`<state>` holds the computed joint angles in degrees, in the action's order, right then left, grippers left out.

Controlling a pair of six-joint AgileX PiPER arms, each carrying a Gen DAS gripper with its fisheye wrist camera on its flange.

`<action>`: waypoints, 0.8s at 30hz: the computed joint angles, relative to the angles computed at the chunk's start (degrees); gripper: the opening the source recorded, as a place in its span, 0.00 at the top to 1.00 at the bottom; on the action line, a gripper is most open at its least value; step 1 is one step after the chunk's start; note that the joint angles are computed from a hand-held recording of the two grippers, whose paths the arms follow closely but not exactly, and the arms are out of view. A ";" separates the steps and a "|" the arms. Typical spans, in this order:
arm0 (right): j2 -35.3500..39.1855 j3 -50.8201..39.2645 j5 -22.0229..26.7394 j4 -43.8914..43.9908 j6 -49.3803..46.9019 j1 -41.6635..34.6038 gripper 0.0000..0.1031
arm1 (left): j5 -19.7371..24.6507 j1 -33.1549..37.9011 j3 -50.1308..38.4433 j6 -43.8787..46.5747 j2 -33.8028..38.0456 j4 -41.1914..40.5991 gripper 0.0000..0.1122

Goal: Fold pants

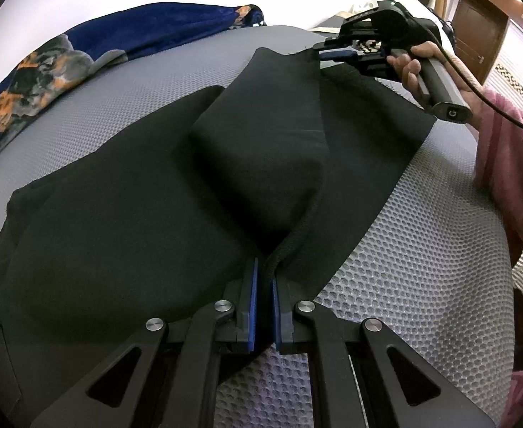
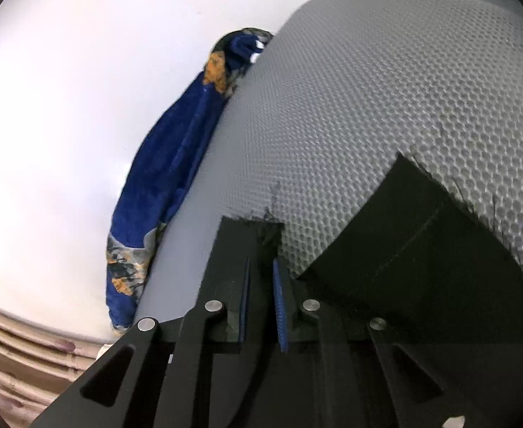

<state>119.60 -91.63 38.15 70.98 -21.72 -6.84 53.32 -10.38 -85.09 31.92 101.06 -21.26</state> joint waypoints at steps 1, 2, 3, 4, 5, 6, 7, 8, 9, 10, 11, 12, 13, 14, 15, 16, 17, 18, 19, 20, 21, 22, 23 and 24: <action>0.34 -0.60 0.89 -0.27 0.15 -0.20 0.88 | -0.11 0.00 0.11 0.00 -0.04 0.01 0.94; 0.57 -1.42 1.00 -1.89 1.50 -0.05 0.87 | -0.20 -0.03 0.19 -0.03 -0.07 0.07 0.94; 0.67 -1.79 0.82 -2.83 2.16 0.12 0.86 | -0.26 -0.06 0.32 -0.03 -0.13 0.09 0.93; 1.10 -2.46 1.17 -3.27 2.79 0.22 0.85 | -0.27 -0.06 0.37 -0.04 -0.14 0.08 0.93; 1.64 -3.13 1.55 -3.70 3.72 0.26 0.85 | -0.26 -0.09 0.32 -0.11 -0.09 0.07 0.93; 2.18 -3.86 1.53 -4.72 5.08 0.43 0.85 | -0.20 -0.07 0.28 -0.16 -0.06 0.04 0.93; 2.71 -4.58 1.37 -5.84 5.93 0.69 0.85 | -0.13 -0.03 0.25 -0.17 -0.05 0.02 0.93; 3.26 -5.21 1.64 -5.90 5.51 0.81 0.85 | -0.12 -0.03 0.24 -0.17 -0.03 0.03 0.93; 3.69 -5.81 1.78 -6.12 5.30 1.01 0.85 | -0.14 -0.05 0.27 -0.19 -0.07 0.06 0.93; 3.96 -6.39 1.52 -6.93 5.70 1.34 0.85 | -0.20 -0.05 0.30 -0.13 -0.07 0.06 0.93; 4.16 -6.88 1.18 -7.72 6.17 1.59 0.86 | -0.12 0.00 0.22 -0.08 -0.01 0.02 0.93; 4.54 -7.87 1.11 -9.03 7.05 1.86 0.88 | 0.07 0.05 0.03 -0.12 0.07 -0.02 0.93; 4.66 -8.84 0.77 -11.36 8.78 2.21 0.94 | 0.22 0.10 -0.12 -0.13 0.15 -0.04 0.93; 4.64 -9.63 0.96 -13.07 9.95 2.40 0.95 | 0.30 0.15 -0.19 -0.12 0.17 -0.07 0.93; 4.11 -10.01 1.03 -14.88 10.95 2.63 0.96 | 0.30 0.17 -0.22 -0.10 0.18 -0.08 0.93; 2.66 -9.29 0.20 -16.48 11.37 2.91 0.96 | 0.17 0.15 -0.08 -0.13 0.09 -0.05 0.93; 0.96 -8.15 -0.64 -17.56 11.11 3.09 0.97 | -0.01 0.09 0.08 -0.26 -0.01 0.05 0.93; -1.56 -6.07 -2.13 -18.82 11.01 3.25 0.97 | -0.22 -0.04 0.25 -0.37 -0.15 0.29 0.93; -4.51 -3.53 -3.51 -20.20 11.08 3.25 0.97 | -0.43 -0.18 0.40 -0.45 -0.28 0.56 0.93; -7.18 -1.05 -4.63 -21.41 11.09 3.17 0.97 | -0.71 -0.34 0.63 -0.55 -0.47 0.81 0.93; -11.32 3.18 -6.69 -24.10 12.17 3.14 0.97 | -0.99 -0.49 0.89 -0.61 -0.68 1.04 0.93; -14.11 6.44 -8.12 -25.25 12.61 2.93 0.97 | -1.31 -0.66 1.31 -0.71 -0.94 1.18 0.93; -17.24 10.33 -9.66 -26.50 13.23 2.67 0.97 | -1.64 -0.76 1.63 -0.59 -1.13 1.30 0.93; -21.29 15.82 -11.81 -29.24 15.11 2.36 0.97 | -1.85 -0.86 1.89 -0.47 -1.30 1.33 0.93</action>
<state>98.31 -75.80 26.33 41.75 -6.61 -4.48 51.47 -11.24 -83.20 31.45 99.76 -19.92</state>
